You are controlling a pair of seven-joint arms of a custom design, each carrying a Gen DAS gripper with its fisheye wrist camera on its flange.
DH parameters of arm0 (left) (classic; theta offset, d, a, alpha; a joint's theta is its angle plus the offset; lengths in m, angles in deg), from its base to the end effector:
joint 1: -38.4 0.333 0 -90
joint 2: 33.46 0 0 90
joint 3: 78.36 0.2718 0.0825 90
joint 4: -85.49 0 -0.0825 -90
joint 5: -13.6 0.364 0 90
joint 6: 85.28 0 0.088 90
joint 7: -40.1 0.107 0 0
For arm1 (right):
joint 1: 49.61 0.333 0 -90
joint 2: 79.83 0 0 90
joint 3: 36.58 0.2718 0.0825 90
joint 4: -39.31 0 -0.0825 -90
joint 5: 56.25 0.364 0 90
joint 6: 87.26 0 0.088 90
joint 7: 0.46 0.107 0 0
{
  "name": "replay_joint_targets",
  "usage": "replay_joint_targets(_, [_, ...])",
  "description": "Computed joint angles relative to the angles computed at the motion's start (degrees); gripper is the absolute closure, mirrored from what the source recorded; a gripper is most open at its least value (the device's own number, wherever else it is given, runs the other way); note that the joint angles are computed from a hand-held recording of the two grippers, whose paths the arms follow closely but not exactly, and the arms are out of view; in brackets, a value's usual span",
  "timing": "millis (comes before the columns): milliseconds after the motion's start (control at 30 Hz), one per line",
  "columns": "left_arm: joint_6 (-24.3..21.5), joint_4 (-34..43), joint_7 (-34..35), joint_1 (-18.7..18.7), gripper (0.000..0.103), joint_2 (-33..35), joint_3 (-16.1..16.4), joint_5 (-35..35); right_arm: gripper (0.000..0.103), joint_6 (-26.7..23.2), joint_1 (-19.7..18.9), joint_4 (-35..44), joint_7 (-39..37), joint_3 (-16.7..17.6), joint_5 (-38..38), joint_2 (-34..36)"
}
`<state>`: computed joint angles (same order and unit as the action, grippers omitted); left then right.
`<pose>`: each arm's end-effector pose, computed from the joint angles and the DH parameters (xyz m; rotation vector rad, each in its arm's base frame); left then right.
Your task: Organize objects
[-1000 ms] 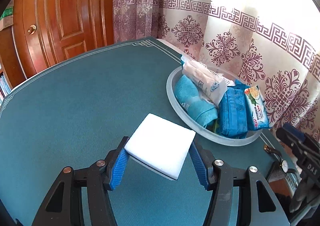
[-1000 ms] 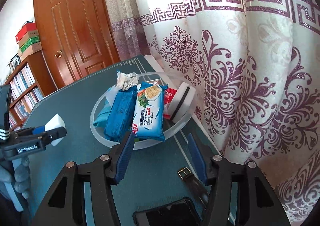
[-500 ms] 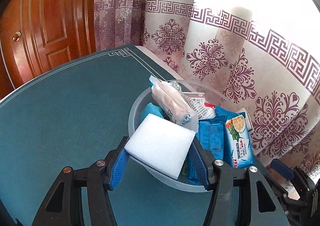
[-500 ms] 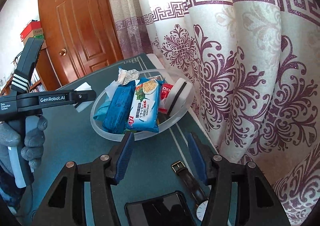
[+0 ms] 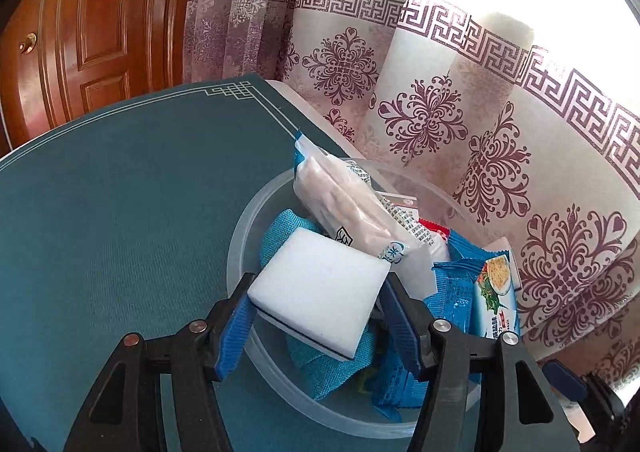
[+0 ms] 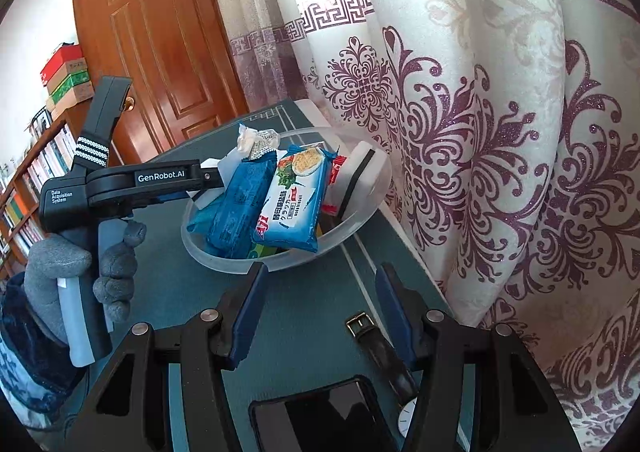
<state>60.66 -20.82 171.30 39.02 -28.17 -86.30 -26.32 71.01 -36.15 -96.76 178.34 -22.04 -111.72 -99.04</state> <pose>0.6042 -0.0667 0.4976 -1.5200 2.2306 -1.0836 0.4058 0.2616 0.4795 -1.4066 1.8086 -0.6975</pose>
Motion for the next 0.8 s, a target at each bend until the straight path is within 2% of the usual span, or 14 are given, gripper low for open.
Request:
replay_joint_targets(100, [-1.1,0.0,1.8,0.4,0.03,-0.4,0.0,-2.3,0.046,0.0,0.0,0.1,0.0,0.0,-0.1,0.1])
replay_joint_targets(200, [0.8,-1.2,2.1,0.3,0.013,-1.3,0.1,-3.4,0.046,0.0,-0.1,0.1,0.4,0.1,-0.5,0.1])
replay_joint_targets(400, [-0.3,-2.1,3.1,0.7,0.012,-2.5,0.9,-5.1,0.046,-0.1,0.1,0.3,0.5,0.0,-0.7,0.2])
replay_joint_targets(500, [0.9,-3.9,2.8,0.7,0.012,-4.0,1.3,-4.9,0.046,-0.4,0.3,0.6,0.4,0.1,-0.5,0.3])
replay_joint_targets(567, [3.2,-6.0,1.8,0.4,0.009,-5.4,1.5,-3.6,0.044,-0.5,0.4,0.8,0.4,0.1,-0.4,0.4])
replay_joint_targets(633, [6.3,-8.2,-1.2,0.1,0.0,-6.8,1.6,0.6,0.037,-0.9,0.5,1.0,0.9,0.4,-0.5,0.4])
replay_joint_targets(700, [9.3,-10.6,-5.7,-0.1,0.0,-8.0,1.6,7.3,0.031,-1.3,0.7,1.5,1.3,0.5,-0.4,0.8])
replay_joint_targets(800, [11.3,-14.1,-7.7,-0.3,0.0,-10.4,2.1,11.1,0.021,-2.7,1.3,1.9,1.7,0.7,0.1,0.9])
